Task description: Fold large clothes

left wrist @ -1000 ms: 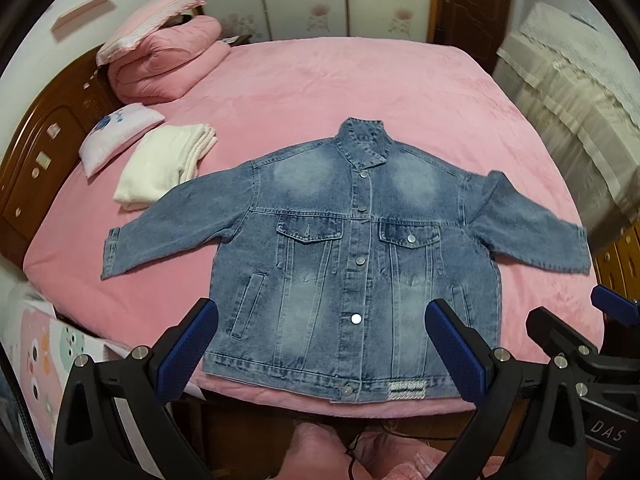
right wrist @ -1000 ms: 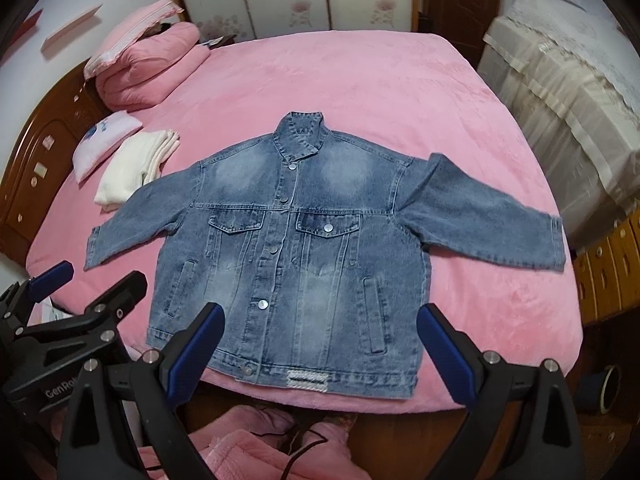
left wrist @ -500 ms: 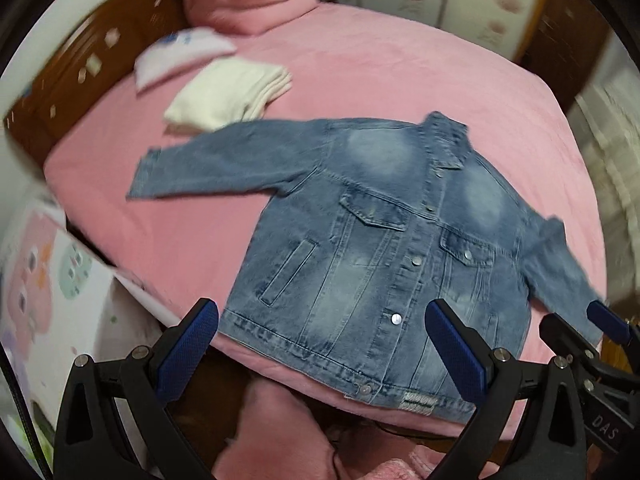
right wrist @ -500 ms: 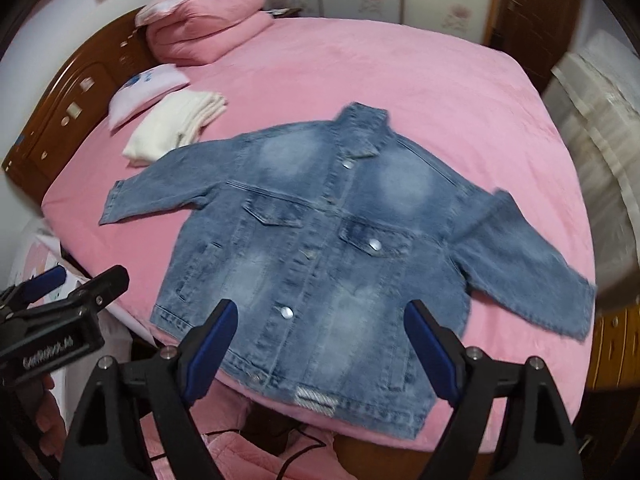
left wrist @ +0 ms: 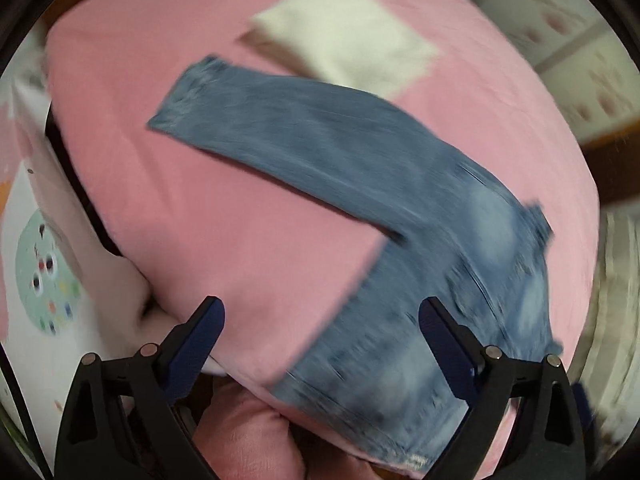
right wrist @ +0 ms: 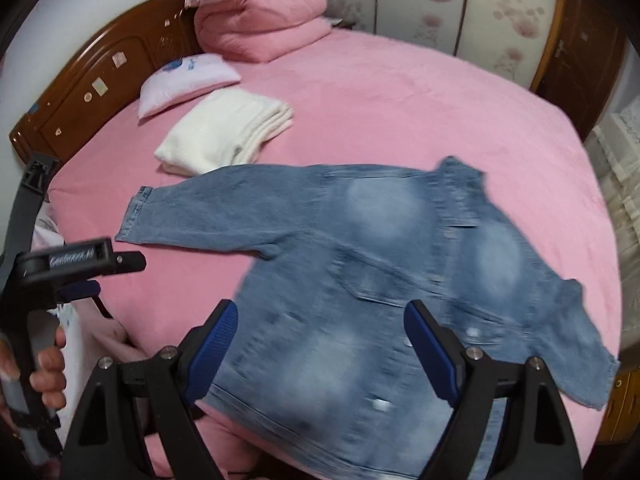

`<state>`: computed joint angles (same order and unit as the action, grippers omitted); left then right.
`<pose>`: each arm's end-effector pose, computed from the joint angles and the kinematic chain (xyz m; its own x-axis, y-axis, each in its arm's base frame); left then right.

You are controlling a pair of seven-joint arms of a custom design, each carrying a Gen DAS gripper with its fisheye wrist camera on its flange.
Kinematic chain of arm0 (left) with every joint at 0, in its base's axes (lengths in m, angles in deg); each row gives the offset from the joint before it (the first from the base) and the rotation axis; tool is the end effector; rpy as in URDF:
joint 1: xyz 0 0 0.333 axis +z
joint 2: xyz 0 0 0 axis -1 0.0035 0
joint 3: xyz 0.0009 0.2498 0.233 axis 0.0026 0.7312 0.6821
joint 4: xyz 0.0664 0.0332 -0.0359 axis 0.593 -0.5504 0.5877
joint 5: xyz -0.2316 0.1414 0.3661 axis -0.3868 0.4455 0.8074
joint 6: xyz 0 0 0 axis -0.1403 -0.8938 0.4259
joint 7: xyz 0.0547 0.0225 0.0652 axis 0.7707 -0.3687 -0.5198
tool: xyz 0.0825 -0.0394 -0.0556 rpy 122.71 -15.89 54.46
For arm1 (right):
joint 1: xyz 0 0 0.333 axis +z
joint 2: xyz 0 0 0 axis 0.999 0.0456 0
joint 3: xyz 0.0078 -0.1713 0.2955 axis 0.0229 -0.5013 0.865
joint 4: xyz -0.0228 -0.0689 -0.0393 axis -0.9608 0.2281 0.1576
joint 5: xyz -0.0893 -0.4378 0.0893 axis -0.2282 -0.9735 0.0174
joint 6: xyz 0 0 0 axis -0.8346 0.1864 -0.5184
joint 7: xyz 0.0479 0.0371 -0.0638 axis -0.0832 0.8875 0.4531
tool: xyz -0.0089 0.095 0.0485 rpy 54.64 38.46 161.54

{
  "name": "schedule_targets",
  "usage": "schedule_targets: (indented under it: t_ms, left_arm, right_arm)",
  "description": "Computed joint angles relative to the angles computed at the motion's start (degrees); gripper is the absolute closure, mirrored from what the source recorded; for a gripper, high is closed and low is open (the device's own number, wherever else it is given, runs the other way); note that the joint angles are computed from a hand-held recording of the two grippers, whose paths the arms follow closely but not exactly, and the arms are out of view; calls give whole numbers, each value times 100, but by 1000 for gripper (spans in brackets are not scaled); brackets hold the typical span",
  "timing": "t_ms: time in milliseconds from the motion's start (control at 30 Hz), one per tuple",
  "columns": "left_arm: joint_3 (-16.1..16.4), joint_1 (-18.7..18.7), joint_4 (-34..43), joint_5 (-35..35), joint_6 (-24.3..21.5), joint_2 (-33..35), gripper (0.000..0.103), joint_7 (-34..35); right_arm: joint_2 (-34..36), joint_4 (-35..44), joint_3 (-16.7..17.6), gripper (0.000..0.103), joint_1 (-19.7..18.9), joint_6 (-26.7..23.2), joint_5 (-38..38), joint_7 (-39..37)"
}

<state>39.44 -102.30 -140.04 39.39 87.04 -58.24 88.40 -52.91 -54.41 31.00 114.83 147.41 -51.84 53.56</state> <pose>0.5143 -0.2793 0.6050 0.3048 -0.9171 0.2569 -0.9338 -0.3409 -0.1091 0.3919 0.3416 0.6799 -0.0228 -0.9984 -0.0521 -0.8905 0.0440 -0.4528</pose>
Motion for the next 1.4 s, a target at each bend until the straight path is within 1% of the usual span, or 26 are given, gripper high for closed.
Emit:
schedule_targets:
  t_ms: [33,67,100,133,167,200,233,333,400,433,467,500,533,567,633,667,700,767,800,900,967,1033,1167,1233,1300,1400]
  left_arm:
    - [137,71,-110,-168,167,44,6,146]
    - [250,164,-247,-291,385,86,6,230]
    - [338,307,-383,-282,628,178,8,119]
    - [377,405,-450,-260,750,247,10,-16]
    - [438,510,-505,-302,877,361,16,-172]
    - [513,606,-586,-434,1071,469,18,-267]
    - [567,691,-622,-519,1212,592,18,-366]
    - [658,900,-616,-357,1490,962,19,-807]
    - [713,998,-687,-259,1817,1155,26,-1142]
    - [739,1038,-705,-378,1938,1259,28,-1151]
    - [760,1078,-723,-593,2077,1385,34,-1081]
    - [766,1098,-693,-691,2116,1485,36,-1096]
    - [771,1106,-704,-717,2209,1548,37,-1153]
    - [779,1094,-786,-656,2460,1565,39,-1343]
    - [787,1059,-951,-428,2909,1528,44,-1660]
    - [786,1045,-955,-307,2978,1542,53,-1735]
    - [791,1016,-899,-52,2922,1576,67,-1874]
    - [782,965,-795,261,2825,1620,78,-1977]
    - [780,916,-662,535,2652,1662,82,-2113]
    - [782,829,-442,1010,2488,1756,88,-2273]
    - [774,738,-392,1381,2659,1748,91,-2417]
    - [735,582,-189,1880,2692,1750,92,-2644]
    - [728,387,151,2779,2918,1795,92,-2694]
    - [646,261,485,2898,2814,1845,93,-2664]
    - [580,164,613,2873,2758,1709,94,-2654]
    - [454,-46,862,3158,2925,1645,94,-2865]
  right_arm:
    - [219,115,25,18,5,173,34,63]
    - [507,221,41,18,19,518,72,140]
    - [744,299,42,18,36,809,95,199]
    - [1126,474,51,18,49,1164,92,274]
    - [1385,616,50,18,72,1351,71,327]
    - [1677,804,46,18,99,1503,45,387]
    - [2045,1049,37,18,129,1644,25,484]
    - [2744,1544,-40,18,264,1737,-205,1102]
    - [3047,1747,-109,18,342,1712,-118,1457]
    - [3112,1748,-140,18,360,1776,-34,1565]
    - [3173,1719,-167,18,373,1891,33,1676]
    - [3194,1697,-181,18,396,1921,37,1716]
    - [3229,1686,-194,18,415,1881,21,1703]
    - [3261,1702,-200,18,438,1817,-1,1691]
    - [3217,1581,-206,18,437,1711,87,1641]
    - [3174,1497,-212,18,422,1702,161,1636]
    - [3101,1379,-218,18,401,1710,244,1649]
    - [2963,1172,-235,18,369,1649,333,1775]
    - [2889,1070,-245,18,356,1609,342,1874]
    - [2708,827,-256,18,314,1634,294,2081]
    - [2547,612,-257,18,273,1749,284,2105]
    - [2364,368,-250,18,238,1853,277,2088]
    - [1941,-181,-244,18,162,2100,283,2252]
    - [1593,-566,-245,18,115,2278,290,2427]
    - [1291,-887,-259,18,72,2420,360,2470]
    - [682,-1460,-325,18,-9,2618,471,2389]
